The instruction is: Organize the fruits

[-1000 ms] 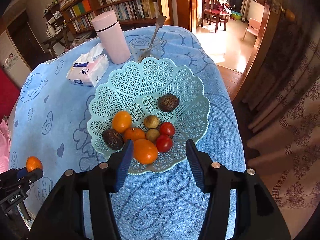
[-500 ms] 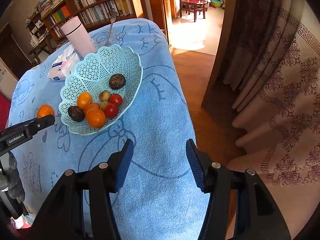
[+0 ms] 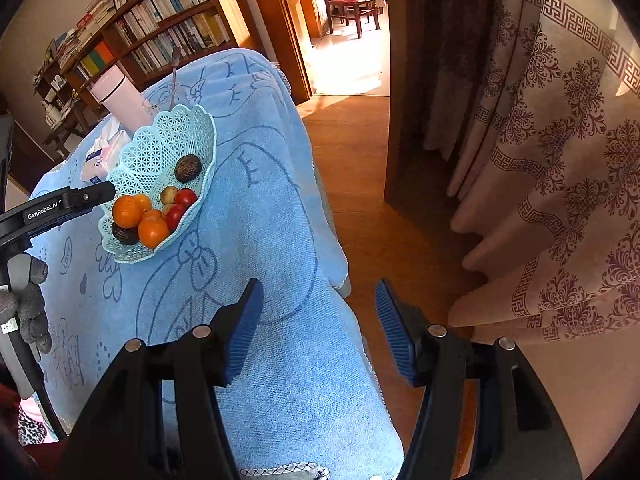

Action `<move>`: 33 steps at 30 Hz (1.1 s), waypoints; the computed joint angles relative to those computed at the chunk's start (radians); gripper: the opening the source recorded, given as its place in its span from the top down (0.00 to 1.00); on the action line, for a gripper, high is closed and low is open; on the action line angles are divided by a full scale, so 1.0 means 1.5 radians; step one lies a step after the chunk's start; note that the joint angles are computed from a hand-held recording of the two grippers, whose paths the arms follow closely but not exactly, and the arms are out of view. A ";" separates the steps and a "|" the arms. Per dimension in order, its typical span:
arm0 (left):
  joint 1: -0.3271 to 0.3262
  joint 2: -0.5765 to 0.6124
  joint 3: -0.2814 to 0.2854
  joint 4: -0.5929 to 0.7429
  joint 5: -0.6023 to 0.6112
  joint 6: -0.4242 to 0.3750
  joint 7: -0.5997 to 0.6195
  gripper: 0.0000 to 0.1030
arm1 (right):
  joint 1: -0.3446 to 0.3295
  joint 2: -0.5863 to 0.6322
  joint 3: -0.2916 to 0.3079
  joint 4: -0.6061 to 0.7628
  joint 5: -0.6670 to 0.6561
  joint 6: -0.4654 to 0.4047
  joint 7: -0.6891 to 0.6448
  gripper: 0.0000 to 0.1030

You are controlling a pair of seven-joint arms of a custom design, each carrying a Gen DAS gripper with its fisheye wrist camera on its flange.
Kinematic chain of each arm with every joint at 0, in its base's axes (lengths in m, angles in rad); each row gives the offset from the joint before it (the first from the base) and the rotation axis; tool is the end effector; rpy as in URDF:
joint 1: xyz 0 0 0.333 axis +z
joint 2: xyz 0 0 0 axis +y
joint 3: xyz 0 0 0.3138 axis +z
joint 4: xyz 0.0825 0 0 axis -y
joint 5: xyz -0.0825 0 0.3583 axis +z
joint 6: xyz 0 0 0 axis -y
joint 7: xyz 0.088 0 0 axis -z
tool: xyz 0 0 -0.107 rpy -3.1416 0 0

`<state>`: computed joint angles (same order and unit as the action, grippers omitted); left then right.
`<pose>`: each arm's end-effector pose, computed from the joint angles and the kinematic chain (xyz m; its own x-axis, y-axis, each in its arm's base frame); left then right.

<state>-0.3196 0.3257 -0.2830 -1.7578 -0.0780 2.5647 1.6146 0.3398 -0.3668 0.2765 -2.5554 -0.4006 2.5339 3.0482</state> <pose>0.5535 -0.3549 0.4533 -0.5508 -0.8234 0.1367 -0.7677 0.4355 -0.4700 0.3422 0.2512 0.4373 -0.4878 -0.8491 -0.2026 -0.7378 0.5250 -0.4243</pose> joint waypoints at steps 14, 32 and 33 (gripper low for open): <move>0.017 -0.113 0.016 -0.123 0.021 0.034 -0.010 0.22 | 0.003 0.054 0.011 0.061 -0.051 0.023 0.017 0.20; 0.030 -0.250 0.028 -0.247 -0.070 0.119 0.094 0.05 | 0.063 0.133 0.006 0.205 -0.160 -0.087 0.050 0.04; 0.029 -0.251 0.030 -0.247 -0.074 0.120 0.097 0.05 | 0.067 0.136 0.005 0.210 -0.165 -0.097 0.052 0.04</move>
<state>-0.2765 -0.0508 -0.2384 -2.1285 -0.1896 2.7448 1.7603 0.4398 -0.1635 0.2845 -2.2404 -0.6483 2.3880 3.1255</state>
